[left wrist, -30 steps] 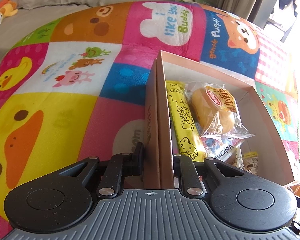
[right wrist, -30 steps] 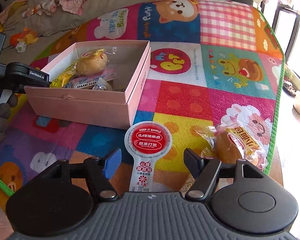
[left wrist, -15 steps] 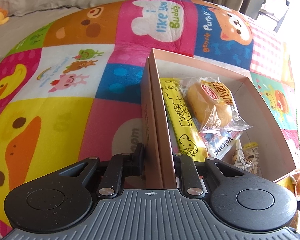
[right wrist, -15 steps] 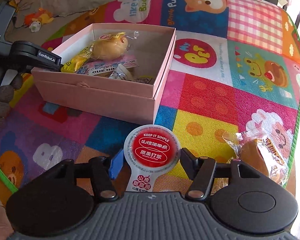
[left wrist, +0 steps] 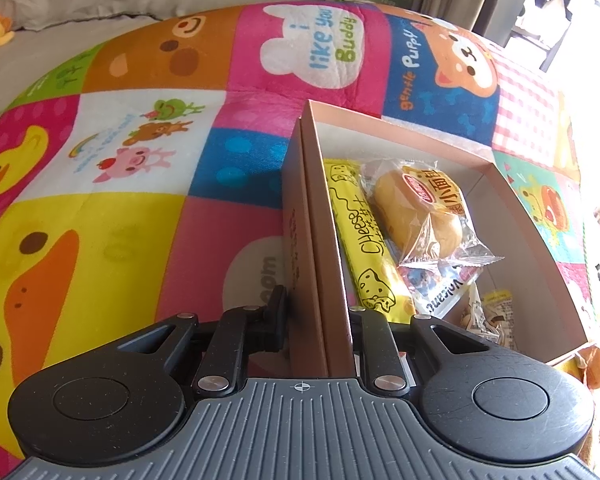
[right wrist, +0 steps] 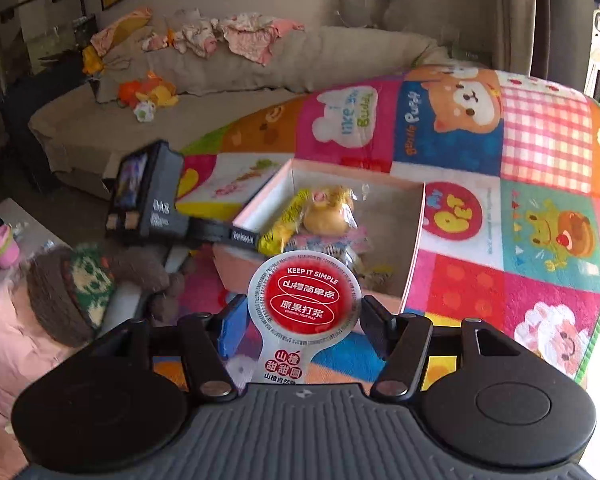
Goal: Organize objects
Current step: 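Lift the red-lidded cup into the box and open the right tool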
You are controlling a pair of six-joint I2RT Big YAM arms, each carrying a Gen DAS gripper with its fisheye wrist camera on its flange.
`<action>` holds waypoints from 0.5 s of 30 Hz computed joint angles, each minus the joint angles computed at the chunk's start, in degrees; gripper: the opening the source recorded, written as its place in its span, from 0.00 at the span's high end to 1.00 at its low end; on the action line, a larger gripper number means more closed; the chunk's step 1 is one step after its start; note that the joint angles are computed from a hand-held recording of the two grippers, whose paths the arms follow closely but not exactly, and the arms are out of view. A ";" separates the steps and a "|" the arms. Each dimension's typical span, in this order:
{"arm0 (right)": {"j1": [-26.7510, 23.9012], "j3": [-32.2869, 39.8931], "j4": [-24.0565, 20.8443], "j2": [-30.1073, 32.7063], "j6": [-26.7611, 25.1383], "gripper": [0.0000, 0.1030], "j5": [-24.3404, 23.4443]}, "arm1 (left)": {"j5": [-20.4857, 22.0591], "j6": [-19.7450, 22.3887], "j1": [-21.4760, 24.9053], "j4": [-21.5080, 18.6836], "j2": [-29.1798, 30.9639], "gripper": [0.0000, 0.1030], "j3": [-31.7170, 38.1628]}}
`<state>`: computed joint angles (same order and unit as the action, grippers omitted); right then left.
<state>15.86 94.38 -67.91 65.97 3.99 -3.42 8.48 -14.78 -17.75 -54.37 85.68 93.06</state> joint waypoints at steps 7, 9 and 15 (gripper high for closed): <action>-1.64 11.84 1.64 13.18 -2.49 0.41 7.58 | 1.13 -0.22 0.47 0.76 -0.18 0.79 -0.53; -2.23 13.55 2.84 16.64 -3.37 0.41 9.26 | 1.10 -0.38 0.49 0.80 -0.15 0.79 -0.52; -4.91 15.95 3.04 21.88 -1.07 0.32 11.98 | 0.73 -1.09 0.33 1.44 -0.46 0.79 -1.05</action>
<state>10.95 110.33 -64.87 87.84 2.92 8.56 9.21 -15.87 -17.41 -52.93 85.21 92.00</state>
